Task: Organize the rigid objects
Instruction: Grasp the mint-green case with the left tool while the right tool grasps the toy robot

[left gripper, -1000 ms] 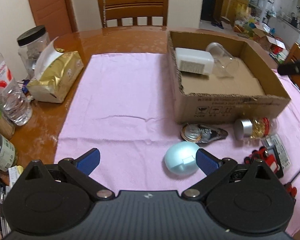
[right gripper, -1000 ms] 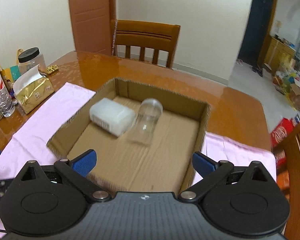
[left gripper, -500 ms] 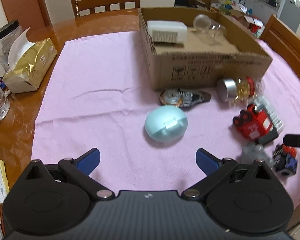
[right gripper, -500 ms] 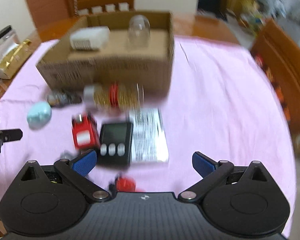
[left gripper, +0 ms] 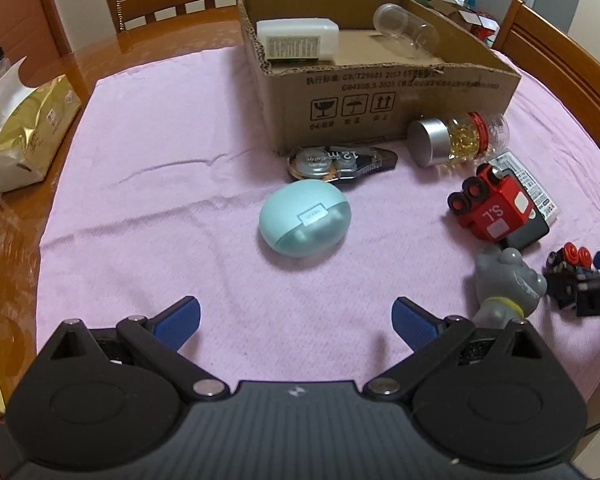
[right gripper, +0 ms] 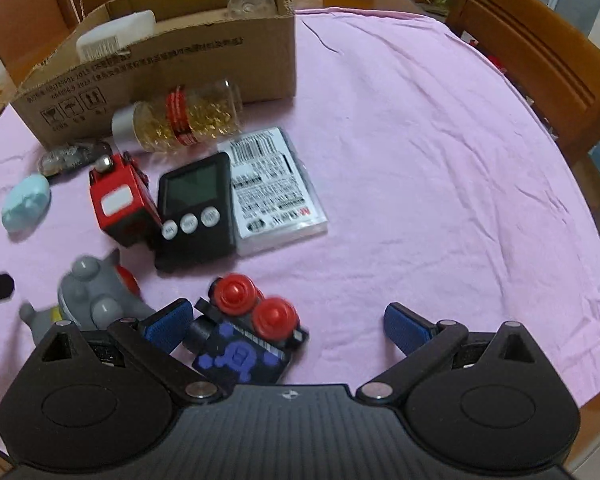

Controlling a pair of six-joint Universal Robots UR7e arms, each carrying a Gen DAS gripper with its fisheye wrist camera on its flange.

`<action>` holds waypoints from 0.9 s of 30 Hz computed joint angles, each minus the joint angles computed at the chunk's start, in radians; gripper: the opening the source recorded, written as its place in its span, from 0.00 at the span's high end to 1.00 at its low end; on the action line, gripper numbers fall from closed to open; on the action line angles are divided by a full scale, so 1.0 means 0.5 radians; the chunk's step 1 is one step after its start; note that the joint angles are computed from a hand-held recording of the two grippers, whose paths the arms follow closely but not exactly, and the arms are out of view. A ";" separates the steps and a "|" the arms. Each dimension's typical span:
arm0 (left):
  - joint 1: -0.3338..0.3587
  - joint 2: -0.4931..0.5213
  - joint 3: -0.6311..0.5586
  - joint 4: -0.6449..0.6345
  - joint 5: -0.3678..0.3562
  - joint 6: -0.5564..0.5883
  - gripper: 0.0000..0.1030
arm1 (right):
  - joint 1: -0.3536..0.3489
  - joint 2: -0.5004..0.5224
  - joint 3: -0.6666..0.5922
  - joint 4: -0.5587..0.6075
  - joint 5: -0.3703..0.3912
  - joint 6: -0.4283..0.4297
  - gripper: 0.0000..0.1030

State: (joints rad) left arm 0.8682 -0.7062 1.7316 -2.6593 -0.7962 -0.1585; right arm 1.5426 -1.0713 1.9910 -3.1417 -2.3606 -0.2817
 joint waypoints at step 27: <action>0.211 0.250 -0.577 0.293 -0.542 0.522 0.01 | -0.045 -0.072 0.134 -0.178 0.101 -0.221 0.00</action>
State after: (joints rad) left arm 0.9739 -0.5814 1.4429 -2.5129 -1.0674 0.1023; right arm 1.5203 -1.1072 2.0579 -3.2307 -2.3102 -0.3920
